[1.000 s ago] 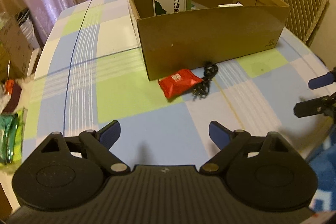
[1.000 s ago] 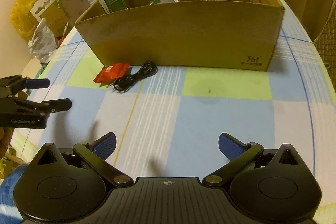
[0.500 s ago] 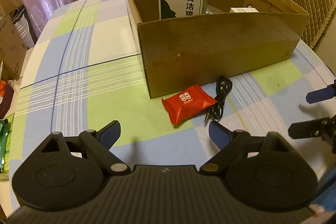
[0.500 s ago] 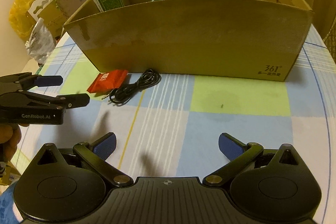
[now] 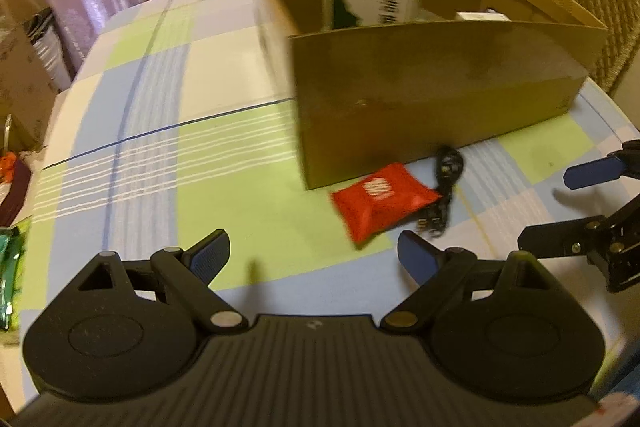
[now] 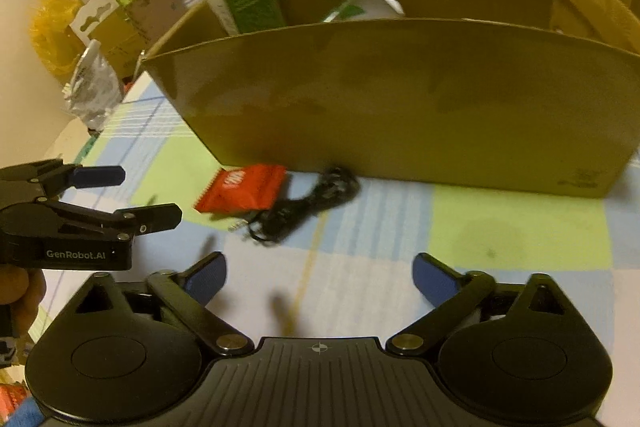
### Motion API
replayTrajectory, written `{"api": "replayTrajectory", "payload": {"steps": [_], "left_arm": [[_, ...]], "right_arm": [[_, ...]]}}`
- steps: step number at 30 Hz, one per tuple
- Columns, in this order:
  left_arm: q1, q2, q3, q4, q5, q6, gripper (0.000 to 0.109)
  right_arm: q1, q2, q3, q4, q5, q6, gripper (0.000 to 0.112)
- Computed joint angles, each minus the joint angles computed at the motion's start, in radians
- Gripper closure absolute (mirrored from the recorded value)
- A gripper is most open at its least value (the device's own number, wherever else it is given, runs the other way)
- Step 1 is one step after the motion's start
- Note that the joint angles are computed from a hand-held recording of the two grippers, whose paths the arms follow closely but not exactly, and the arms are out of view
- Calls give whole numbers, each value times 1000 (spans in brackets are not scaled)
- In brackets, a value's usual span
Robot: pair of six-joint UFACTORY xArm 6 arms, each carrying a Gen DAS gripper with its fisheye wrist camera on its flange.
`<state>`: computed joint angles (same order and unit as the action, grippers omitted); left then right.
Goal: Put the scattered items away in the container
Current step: 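Move both grippers back toward the red candy packet and black cable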
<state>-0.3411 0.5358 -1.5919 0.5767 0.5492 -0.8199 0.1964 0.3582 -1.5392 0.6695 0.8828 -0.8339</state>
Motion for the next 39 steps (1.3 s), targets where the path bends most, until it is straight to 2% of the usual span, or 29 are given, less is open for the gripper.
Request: {"api": "replayTrajectory", "payload": {"steps": [6,14,17,19,22,23,25,30,33,35,38,39], "left_arm": [[33,-58,85,40,-22,-80,20],[55,-104,155,59,-59,-128,20],[55,-111,164,56,-62,-129,20],[53,-116,170,55,-65,-129,20],[48,-116,169,53,-70,-123,20],[46,-112,164,48,-72,-117,20],[39,-100,148,36,-73,-102,20],[16,-62,89,-2,-71,-60,20],[3,-32,42,-27,-63,-35,20],[-5,-12,11,-44,-57,-18,20],[-16,23,-39,-61,-42,2,20],[-19,35,-56,-68,-36,8,20]], "right_arm": [[58,32,-14,2,-49,13,27],[128,60,5,-90,-182,77,34],[124,61,4,-95,-187,73,44],[113,51,8,-104,-171,64,60],[82,40,2,-118,-113,52,76],[69,36,-1,-121,-89,47,77],[45,25,-2,-125,-43,33,90],[-10,-1,15,-189,-35,31,100],[-36,-5,22,-230,-70,67,100],[-60,-10,28,-205,-69,68,99],[-69,-25,45,-150,-68,3,84],[-66,-30,50,-134,-72,-18,73]]}}
